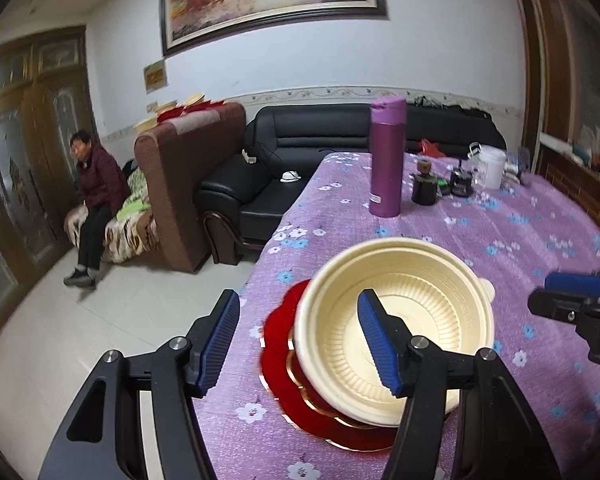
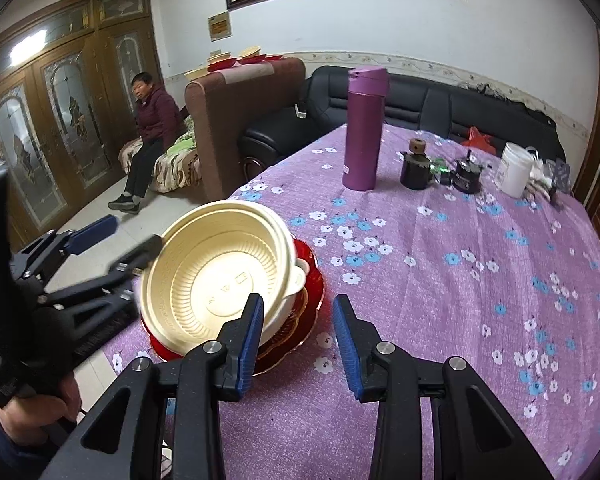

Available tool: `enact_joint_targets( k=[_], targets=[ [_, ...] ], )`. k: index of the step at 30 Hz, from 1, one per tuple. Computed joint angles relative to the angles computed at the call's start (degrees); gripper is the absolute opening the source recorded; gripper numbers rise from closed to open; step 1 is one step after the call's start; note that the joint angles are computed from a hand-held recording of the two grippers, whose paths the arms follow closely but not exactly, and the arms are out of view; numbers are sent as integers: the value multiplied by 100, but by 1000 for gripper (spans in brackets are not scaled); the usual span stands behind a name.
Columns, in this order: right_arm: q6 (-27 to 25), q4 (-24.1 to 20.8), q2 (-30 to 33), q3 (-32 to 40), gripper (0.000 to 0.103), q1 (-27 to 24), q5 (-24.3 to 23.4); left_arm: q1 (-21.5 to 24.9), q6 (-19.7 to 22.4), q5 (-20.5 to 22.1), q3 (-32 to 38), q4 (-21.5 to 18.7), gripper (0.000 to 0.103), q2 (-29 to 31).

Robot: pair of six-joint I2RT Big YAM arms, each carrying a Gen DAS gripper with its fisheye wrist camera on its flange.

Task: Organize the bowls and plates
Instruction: 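Tilt and lower the small beige bowl into the white bowl with both tools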

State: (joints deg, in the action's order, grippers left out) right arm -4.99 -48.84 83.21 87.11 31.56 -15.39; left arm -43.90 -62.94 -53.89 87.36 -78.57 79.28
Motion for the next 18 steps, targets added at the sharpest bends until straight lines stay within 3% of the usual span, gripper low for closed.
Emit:
enact_joint_targets(
  k=[5,7,9,15,18],
  targets=[
    [320,-259,275,175,39,-259,-370,320,-289,343,-595,228,64,-587],
    [447,-353,417,256,39,-342,-483,483,-258,651,-913,538,64,-841],
    [523,-446,549,334,39,-399,-591,655,-51,1084,-1281,1091,63,-1096],
    [668,-695,919,525,39,-477,-922,1009,212,1942,-1789,1794,29,-1228],
    [673,-770,1043,575,39,-468,-1028,1105,304,2227,-1923,2084,29,-1200]
  ],
)
